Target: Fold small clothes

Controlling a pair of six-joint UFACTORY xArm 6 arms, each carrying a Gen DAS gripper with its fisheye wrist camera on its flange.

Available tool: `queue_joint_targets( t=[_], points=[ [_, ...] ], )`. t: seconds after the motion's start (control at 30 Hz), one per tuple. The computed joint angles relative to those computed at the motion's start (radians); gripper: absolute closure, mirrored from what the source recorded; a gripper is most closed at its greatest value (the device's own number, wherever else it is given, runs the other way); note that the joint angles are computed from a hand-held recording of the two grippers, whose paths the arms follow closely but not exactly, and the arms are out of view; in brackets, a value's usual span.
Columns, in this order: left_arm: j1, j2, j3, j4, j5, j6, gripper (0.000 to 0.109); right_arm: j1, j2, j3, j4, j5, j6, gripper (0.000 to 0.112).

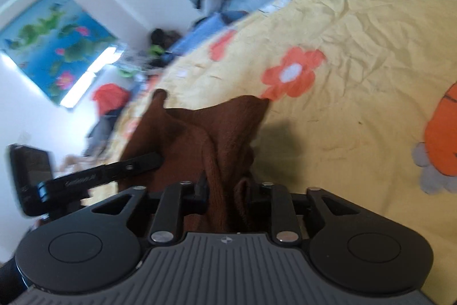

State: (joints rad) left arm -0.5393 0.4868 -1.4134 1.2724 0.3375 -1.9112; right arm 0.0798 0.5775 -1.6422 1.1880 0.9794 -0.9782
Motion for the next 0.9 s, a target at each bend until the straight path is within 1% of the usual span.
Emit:
queue_joint_targets(
  t=[0.03,0.07,0.1,0.13,0.17,0.2,0.23,0.27,0.3,0.33,0.37,0.43,0.47,0.5,0.53,0.57,0.63,0.67,0.7,0.73,0.77,0.8,0.83,0.87,0.9],
  points=[
    [-0.003,-0.007,0.020,-0.049,0.026,0.039,0.089,0.018,0.008,-0.006,-0.040,-0.042,0.045,0.073],
    [-0.009,-0.032,0.057,-0.055,0.034,0.036,0.088,0.024,0.004,0.002,-0.052,-0.064,0.070,0.072],
    [-0.030,-0.074,0.100,-0.020,0.058,-0.009,0.088,0.016,-0.016,0.031,-0.024,-0.064,0.063,0.069],
    [-0.064,-0.117,0.145,0.057,0.102,-0.070,0.086,0.000,-0.044,0.065,0.014,-0.049,0.039,0.061],
    [-0.109,-0.160,0.194,0.161,0.162,-0.120,0.078,-0.021,-0.079,0.107,0.053,-0.033,0.009,0.052],
    [-0.167,-0.196,0.238,0.226,0.241,-0.128,0.071,-0.045,-0.124,0.159,0.091,-0.017,-0.025,0.050],
    [-0.230,-0.220,0.274,0.267,0.322,-0.114,0.049,-0.066,-0.163,0.202,0.118,0.002,-0.046,0.046],
    [-0.297,-0.238,0.310,0.311,0.406,-0.107,0.031,-0.092,-0.194,0.236,0.135,0.035,-0.052,0.046],
    [-0.362,-0.240,0.331,0.343,0.489,-0.091,0.029,-0.117,-0.220,0.262,0.139,0.074,-0.051,0.046],
    [-0.417,-0.238,0.344,0.349,0.549,-0.048,0.029,-0.134,-0.241,0.283,0.133,0.109,-0.050,0.046],
    [-0.455,-0.225,0.341,0.337,0.581,0.001,0.029,-0.146,-0.259,0.301,0.120,0.140,-0.047,0.046],
    [-0.486,-0.199,0.322,0.302,0.584,0.059,0.029,-0.143,-0.270,0.307,0.074,0.181,-0.030,0.046],
    [-0.485,-0.185,0.305,0.273,0.564,0.087,0.030,-0.135,-0.270,0.305,0.041,0.189,-0.020,0.046],
    [-0.485,-0.165,0.284,0.229,0.565,0.123,0.030,-0.121,-0.270,0.304,0.003,0.182,-0.006,0.046],
    [-0.490,-0.148,0.261,0.189,0.587,0.153,0.036,-0.106,-0.275,0.311,-0.027,0.169,0.010,0.047],
    [-0.489,-0.137,0.247,0.171,0.594,0.160,0.045,-0.095,-0.273,0.313,-0.042,0.163,0.024,0.048],
    [-0.473,-0.135,0.240,0.149,0.575,0.152,0.046,-0.078,-0.271,0.316,-0.063,0.160,0.040,0.048],
    [-0.474,-0.126,0.228,0.132,0.586,0.164,0.049,-0.064,-0.266,0.311,-0.080,0.145,0.052,0.048],
    [-0.470,-0.120,0.219,0.126,0.588,0.172,0.049,-0.054,-0.264,0.309,-0.096,0.128,0.066,0.048],
    [-0.467,-0.112,0.211,0.133,0.586,0.165,0.053,-0.046,-0.265,0.312,-0.107,0.115,0.077,0.048],
    [-0.464,-0.114,0.211,0.138,0.576,0.156,0.069,-0.041,-0.260,0.307,-0.108,0.104,0.087,0.055],
    [-0.454,-0.117,0.213,0.141,0.550,0.143,0.078,-0.033,-0.256,0.301,-0.107,0.087,0.090,0.065],
    [-0.450,-0.120,0.214,0.134,0.536,0.130,0.087,-0.025,-0.252,0.291,-0.121,0.070,0.086,0.088],
    [-0.447,-0.114,0.210,0.130,0.528,0.128,0.092,-0.016,-0.240,0.269,-0.135,0.057,0.079,0.088],
    [-0.449,-0.107,0.205,0.127,0.529,0.134,0.093,-0.011,-0.234,0.256,-0.126,0.042,0.057,0.089]
  ],
)
